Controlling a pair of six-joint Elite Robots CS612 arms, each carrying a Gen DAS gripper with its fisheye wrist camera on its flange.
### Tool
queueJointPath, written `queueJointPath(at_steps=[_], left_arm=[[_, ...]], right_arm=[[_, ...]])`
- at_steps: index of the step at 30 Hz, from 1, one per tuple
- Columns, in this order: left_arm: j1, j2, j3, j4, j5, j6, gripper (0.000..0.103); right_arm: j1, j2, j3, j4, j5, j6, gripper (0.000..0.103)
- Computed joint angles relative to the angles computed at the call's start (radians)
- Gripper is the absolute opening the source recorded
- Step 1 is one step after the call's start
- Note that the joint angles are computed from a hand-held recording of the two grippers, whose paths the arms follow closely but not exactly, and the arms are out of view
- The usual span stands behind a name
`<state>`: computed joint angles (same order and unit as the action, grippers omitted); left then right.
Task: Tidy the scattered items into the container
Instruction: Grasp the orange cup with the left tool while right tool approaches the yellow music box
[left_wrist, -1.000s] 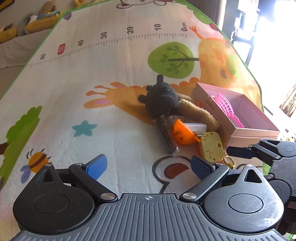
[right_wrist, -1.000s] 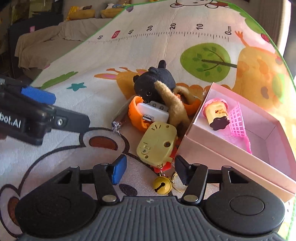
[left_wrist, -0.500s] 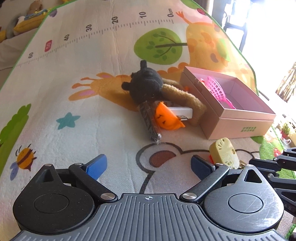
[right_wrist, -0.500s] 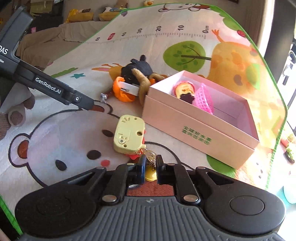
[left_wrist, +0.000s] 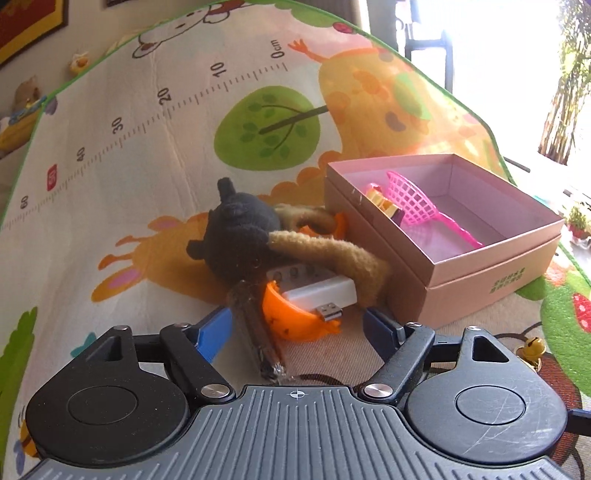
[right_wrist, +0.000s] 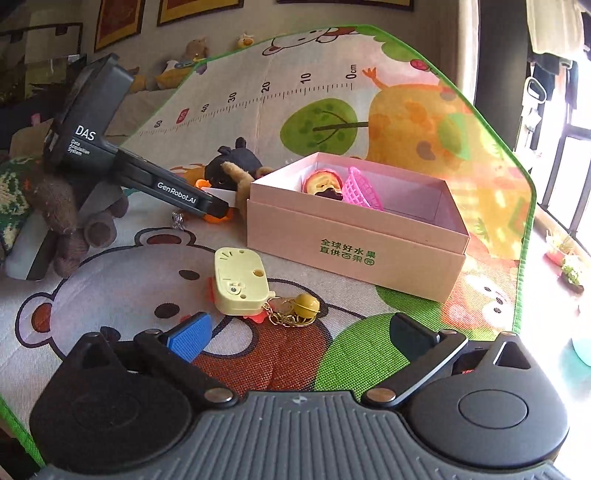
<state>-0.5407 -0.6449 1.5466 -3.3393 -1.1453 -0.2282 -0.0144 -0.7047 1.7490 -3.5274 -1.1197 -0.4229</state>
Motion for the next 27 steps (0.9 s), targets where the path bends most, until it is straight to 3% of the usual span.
queueJointPath(at_steps=[5, 12, 17, 20, 24, 27], left_arm=[[-0.006, 0.027, -0.032, 0.016, 0.033, 0.093, 0.058], [-0.028, -0.037, 0.074, -0.041, -0.013, 0.097, 0.054], [-0.049, -0.1, 0.181, -0.057, -0.068, 0.027, 0.055], [-0.059, -0.124, 0.229, -0.071, -0.123, 0.003, 0.056], [-0.073, -0.127, 0.253, -0.092, -0.122, -0.002, 0.078], [-0.075, -0.122, 0.25, -0.083, -0.123, -0.023, 0.086]], right_arm=[[0.0, -0.003, -0.005, 0.033, -0.006, 0.013, 0.103], [-0.003, -0.011, -0.001, 0.063, 0.005, 0.018, 0.103], [-0.014, -0.037, 0.022, 0.159, 0.066, 0.004, 0.103], [-0.017, -0.045, 0.034, 0.197, 0.079, 0.014, 0.103], [-0.015, -0.044, 0.04, 0.175, 0.061, 0.053, 0.103], [-0.007, -0.048, 0.046, 0.166, 0.026, 0.052, 0.103]])
